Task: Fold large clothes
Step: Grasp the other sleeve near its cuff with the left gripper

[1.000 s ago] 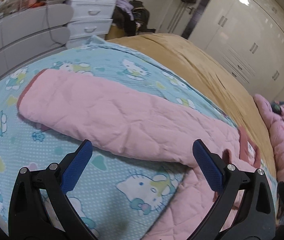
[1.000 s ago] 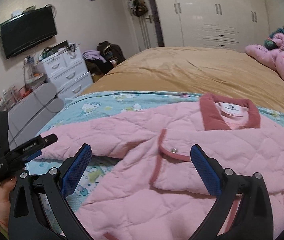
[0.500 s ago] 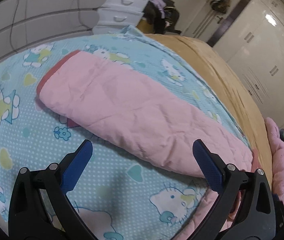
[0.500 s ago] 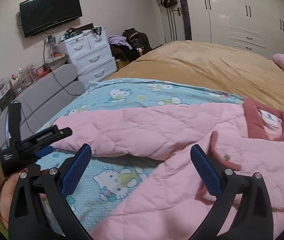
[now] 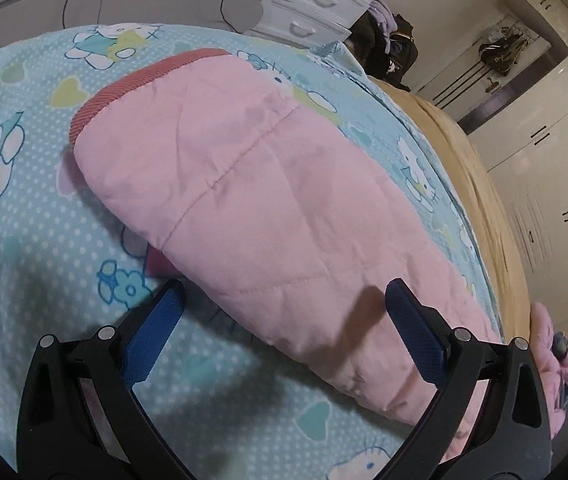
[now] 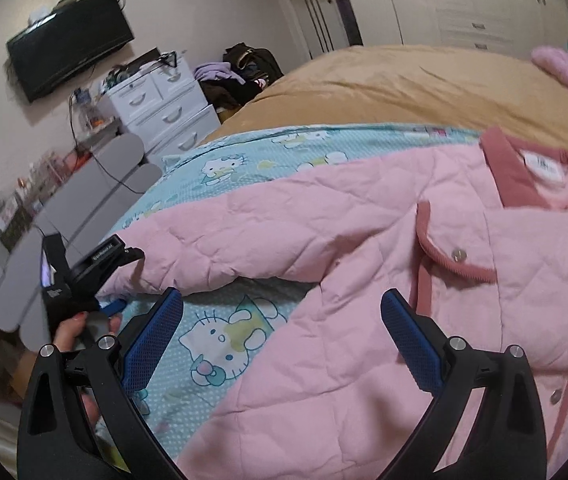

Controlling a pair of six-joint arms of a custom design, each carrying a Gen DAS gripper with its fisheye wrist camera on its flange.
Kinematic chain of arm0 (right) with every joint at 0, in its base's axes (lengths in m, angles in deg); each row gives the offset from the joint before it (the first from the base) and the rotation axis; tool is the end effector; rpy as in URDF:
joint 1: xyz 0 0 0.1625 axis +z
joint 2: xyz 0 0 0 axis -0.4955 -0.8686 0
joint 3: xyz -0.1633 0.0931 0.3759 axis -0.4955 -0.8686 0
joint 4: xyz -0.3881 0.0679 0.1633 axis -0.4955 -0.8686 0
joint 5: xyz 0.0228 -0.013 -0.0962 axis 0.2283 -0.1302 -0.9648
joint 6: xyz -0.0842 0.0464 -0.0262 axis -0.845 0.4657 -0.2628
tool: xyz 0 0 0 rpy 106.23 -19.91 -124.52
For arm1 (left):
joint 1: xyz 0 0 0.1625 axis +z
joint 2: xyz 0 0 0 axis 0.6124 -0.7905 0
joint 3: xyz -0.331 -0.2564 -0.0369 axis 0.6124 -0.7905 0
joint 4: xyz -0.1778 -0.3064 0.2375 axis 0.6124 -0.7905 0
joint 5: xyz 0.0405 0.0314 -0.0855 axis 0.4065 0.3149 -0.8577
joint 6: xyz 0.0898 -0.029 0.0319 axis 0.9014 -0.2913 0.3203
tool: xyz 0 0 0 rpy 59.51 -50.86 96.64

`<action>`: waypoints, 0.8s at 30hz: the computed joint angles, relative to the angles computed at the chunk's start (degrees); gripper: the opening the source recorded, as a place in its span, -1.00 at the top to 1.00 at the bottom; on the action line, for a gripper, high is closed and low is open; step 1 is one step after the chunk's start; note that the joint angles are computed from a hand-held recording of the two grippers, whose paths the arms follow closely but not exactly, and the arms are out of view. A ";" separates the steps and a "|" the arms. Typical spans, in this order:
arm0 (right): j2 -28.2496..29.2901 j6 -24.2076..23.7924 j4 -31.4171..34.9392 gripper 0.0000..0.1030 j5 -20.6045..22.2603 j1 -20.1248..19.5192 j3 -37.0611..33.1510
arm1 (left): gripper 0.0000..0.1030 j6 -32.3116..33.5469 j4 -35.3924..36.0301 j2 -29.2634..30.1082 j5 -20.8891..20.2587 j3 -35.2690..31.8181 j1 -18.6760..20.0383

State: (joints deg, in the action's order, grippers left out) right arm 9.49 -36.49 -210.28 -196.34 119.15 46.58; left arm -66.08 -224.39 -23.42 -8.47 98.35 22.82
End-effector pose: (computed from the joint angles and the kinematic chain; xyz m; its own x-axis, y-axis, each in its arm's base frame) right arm 0.0970 -0.7281 0.2985 -0.9180 0.0413 0.3945 -0.2573 0.6949 -0.6715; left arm -0.2353 -0.8270 0.0235 -0.8979 -0.3917 -0.2010 -0.1232 0.6619 -0.7394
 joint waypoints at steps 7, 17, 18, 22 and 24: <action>-2.26 1.58 0.18 -0.92 0.64 -1.58 2.66 | -0.07 2.95 -2.84 1.53 3.90 -1.46 -0.18; -6.67 3.74 -2.11 -0.92 1.84 -3.21 6.61 | 0.63 17.18 -21.34 -1.21 -0.26 3.99 -2.61; -7.24 3.82 -2.42 -0.92 1.74 -3.28 7.16 | 0.64 17.94 -22.03 -1.07 -0.49 3.52 -2.98; -8.80 4.24 -3.39 -0.92 1.75 -3.54 8.48 | 0.67 21.62 -26.71 -1.77 -1.96 4.29 -4.45; -9.52 4.58 -3.96 -0.92 1.69 -3.62 9.19 | 0.68 23.61 -28.71 -2.27 -2.65 4.83 -5.25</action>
